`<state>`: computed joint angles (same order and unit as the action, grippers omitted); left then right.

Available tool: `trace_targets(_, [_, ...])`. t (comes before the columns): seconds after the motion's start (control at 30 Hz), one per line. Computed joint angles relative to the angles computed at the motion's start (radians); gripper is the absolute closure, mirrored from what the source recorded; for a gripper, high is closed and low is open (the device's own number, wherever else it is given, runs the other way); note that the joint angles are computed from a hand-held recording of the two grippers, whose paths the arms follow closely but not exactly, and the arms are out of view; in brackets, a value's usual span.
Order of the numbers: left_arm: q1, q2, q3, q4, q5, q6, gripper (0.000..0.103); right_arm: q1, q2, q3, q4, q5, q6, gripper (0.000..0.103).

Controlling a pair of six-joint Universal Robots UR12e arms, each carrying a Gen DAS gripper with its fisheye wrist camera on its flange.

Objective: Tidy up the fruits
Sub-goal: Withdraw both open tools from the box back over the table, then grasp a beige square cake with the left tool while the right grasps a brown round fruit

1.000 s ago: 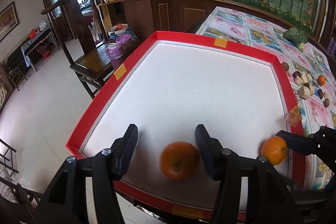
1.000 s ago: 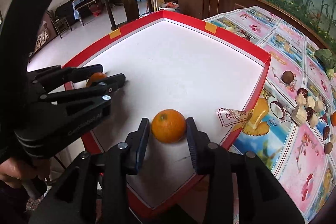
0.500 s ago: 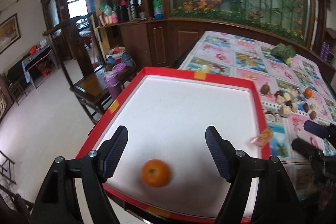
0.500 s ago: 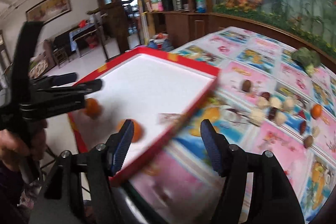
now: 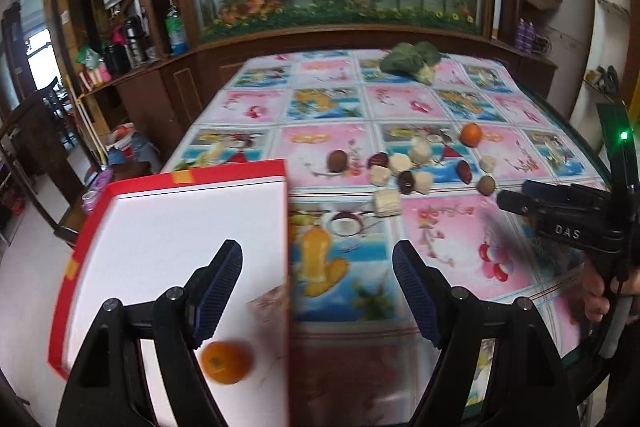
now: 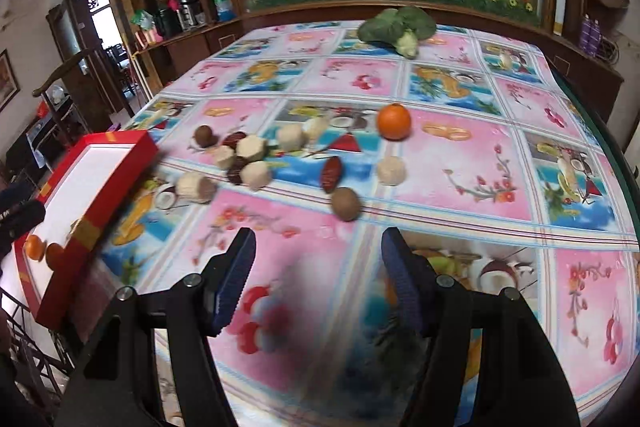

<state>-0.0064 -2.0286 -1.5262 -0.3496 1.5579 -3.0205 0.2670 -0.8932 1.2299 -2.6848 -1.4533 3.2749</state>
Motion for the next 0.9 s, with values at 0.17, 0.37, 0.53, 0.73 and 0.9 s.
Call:
trace_targets(0.17, [-0.018, -0.037, 0.064, -0.091, -0.008, 0.004, 0.025, -0.004, 0.042, -0.084, 0.119, -0.003, -0.036, 0.059])
trace_targets(0.37, [-0.030, -0.072, 0.125, -0.178, -0.002, -0.013, 0.026, -0.013, 0.075, -0.142, 0.174, 0.022, -0.032, 0.068])
trace_targets(0.53, [-0.038, -0.109, 0.182, -0.255, 0.021, -0.054, 0.026, -0.010, 0.093, -0.166, 0.191, 0.027, -0.060, 0.078])
trace_targets(0.73, [-0.051, -0.143, 0.226, -0.289, 0.050, -0.088, 0.026, -0.021, 0.085, -0.144, 0.164, 0.064, -0.066, 0.078])
trace_targets(0.9, [-0.054, -0.162, 0.248, -0.312, 0.059, -0.109, 0.038, -0.029, 0.079, -0.136, 0.163, 0.083, -0.048, 0.078])
